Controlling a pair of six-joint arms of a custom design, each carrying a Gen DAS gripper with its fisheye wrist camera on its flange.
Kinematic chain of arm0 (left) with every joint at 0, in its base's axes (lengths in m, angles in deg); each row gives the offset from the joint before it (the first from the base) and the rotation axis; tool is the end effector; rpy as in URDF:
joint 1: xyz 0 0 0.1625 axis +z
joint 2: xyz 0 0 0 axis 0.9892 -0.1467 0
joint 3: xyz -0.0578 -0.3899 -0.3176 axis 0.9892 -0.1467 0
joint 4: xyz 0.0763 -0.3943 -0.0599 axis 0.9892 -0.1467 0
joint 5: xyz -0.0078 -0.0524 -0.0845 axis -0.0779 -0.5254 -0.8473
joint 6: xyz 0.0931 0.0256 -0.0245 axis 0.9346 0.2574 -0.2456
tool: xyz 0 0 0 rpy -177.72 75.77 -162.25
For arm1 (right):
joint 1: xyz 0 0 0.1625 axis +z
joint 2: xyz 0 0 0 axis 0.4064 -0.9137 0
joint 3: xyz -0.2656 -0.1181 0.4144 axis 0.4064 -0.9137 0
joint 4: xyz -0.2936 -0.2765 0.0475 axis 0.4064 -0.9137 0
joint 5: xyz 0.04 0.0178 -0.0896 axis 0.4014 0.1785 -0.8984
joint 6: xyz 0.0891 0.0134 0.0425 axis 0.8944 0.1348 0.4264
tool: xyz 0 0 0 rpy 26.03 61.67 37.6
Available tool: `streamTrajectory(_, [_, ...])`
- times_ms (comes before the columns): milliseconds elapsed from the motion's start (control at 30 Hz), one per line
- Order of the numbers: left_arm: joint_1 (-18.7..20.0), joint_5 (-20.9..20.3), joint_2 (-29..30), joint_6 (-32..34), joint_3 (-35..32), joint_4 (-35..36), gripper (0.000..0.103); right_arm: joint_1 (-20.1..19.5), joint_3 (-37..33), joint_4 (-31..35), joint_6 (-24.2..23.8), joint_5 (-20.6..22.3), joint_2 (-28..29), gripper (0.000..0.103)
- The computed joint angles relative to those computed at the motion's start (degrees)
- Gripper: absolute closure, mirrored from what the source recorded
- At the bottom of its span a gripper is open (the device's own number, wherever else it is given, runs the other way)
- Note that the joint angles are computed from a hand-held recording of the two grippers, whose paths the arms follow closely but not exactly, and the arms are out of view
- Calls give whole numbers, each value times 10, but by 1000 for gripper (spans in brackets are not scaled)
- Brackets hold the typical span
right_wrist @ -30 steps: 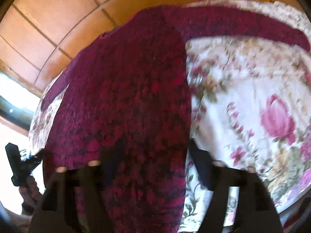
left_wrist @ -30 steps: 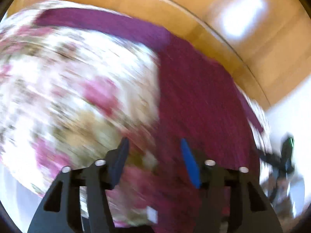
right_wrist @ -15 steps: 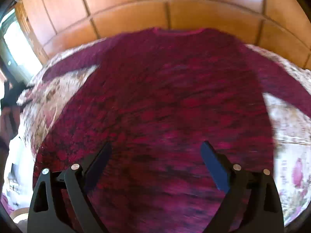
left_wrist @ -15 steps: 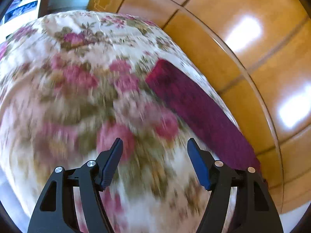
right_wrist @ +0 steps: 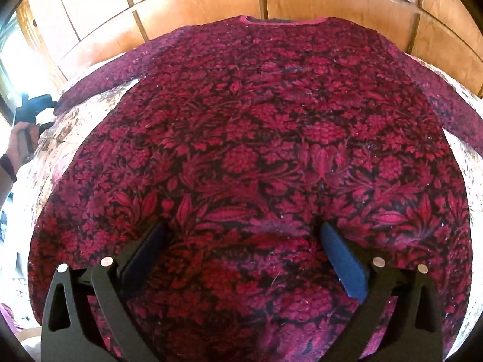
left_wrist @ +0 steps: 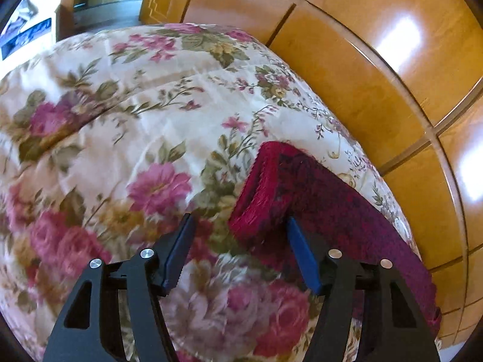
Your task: Fold small clothes
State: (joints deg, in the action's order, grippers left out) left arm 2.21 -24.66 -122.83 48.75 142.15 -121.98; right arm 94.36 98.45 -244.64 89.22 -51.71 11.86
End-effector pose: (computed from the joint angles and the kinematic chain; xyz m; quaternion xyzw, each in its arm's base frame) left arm 0.1372 -0.5352 0.4984 -0.1729 0.8664 -0.4046 0.2361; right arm 0.2541 -0.3190 0.0914 0.1318 -0.9262 0.2375 0.2616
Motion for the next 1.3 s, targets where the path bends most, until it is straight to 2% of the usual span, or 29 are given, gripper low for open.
streamTrajectory(33, [2,-6,3,7,-4,2,66,3,-3,-3,0,-5,6,2])
streamTrajectory(67, [5,-16,7,16,-13,8,86,4,-3,-7,-2,-10,8,2])
streamTrajectory(100, [0,-8,6,28,-8,-7,94,7,-4,-8,0,-14,11,2])
streamTrajectory(233, [-15,-11,-15,71,26,-81,94,8,-2,-13,-1,-15,12,2])
streamTrajectory(300, [-21,8,-31,77,47,-101,94,7,-1,-17,-4,-16,14,2])
streamTrajectory(400, [-13,41,-33,66,54,-69,95,8,2,-38,-14,-19,21,2])
streamTrajectory(467, [-5,47,-29,63,58,-57,94,8,4,-52,-17,-21,27,2])
streamTrajectory(567, [-22,84,-24,41,63,-66,88,10,5,-68,-18,-24,34,2])
streamTrajectory(600, [-29,92,-25,33,64,-65,80,10,7,-73,-19,-23,35,2])
streamTrajectory(633, [-42,101,-28,25,69,-68,66,10,7,-79,-20,-23,37,2])
streamTrajectory(667, [-52,104,-30,24,76,-81,57,10,8,-86,-22,-24,40,2])
streamTrajectory(700, [-66,106,-32,32,88,-107,43,11,10,-95,-24,-25,44,2])
streamTrajectory(767, [-108,119,-34,58,118,-143,38,11,11,-105,-25,-25,48,2])
streamTrajectory(833, [-148,118,-38,75,143,-149,28,11,12,-111,-27,-25,49,2])
streamTrajectory(933, [-216,90,-38,81,189,-148,28,11,14,-124,-27,-24,53,2])
streamTrajectory(1100, [-294,-18,0,27,248,-118,28,12,22,-142,-29,-18,55,2])
streamTrajectory(1167, [-317,-60,25,15,265,-117,34,11,25,-122,-27,-9,39,3])
streamTrajectory(1200, [-332,-65,40,11,274,-121,35,7,31,-107,-22,3,21,7])
streamTrajectory(1267, [-348,-73,64,-4,286,-124,35,-8,49,-101,-7,34,-16,32])
streamTrajectory(1300, [-348,-83,75,-11,288,-120,35,-26,67,-110,6,58,-46,38])
